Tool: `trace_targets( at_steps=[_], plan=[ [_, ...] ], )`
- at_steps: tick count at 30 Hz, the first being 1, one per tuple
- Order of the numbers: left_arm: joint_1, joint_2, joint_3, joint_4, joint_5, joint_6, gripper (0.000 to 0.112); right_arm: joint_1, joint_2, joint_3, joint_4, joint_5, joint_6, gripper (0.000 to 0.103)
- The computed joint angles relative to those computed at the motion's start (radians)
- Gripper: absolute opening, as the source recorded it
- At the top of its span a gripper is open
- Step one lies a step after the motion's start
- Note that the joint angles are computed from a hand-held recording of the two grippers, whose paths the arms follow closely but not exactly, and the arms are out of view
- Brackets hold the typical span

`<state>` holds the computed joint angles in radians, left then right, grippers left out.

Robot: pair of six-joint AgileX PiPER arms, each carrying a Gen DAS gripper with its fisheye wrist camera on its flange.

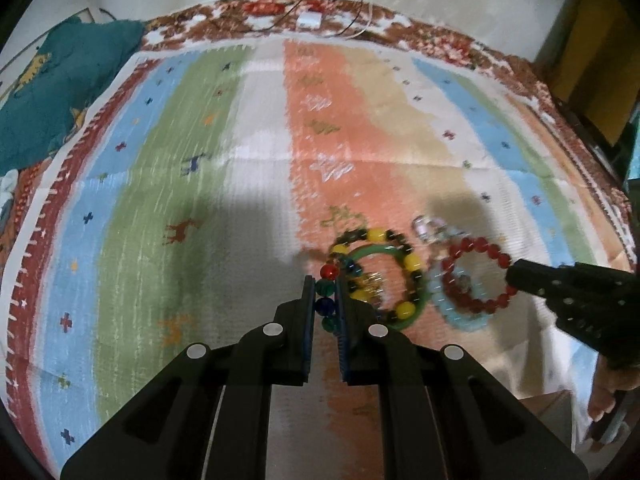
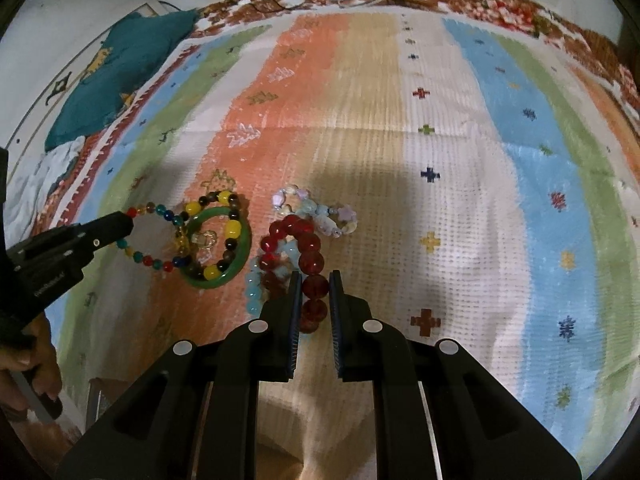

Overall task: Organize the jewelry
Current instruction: 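Carry both held bracelets over the tin box and open both tools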

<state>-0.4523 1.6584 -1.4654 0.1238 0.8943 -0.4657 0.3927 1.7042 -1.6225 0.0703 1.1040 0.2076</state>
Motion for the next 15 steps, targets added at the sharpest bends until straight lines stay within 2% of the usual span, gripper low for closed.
trace_targets(
  at_steps=[15],
  plan=[
    [-0.068,-0.086,0.012,0.023,0.012,-0.023,0.009,0.067,-0.119,0.037,-0.063,-0.034,0.03,0.014]
  ],
)
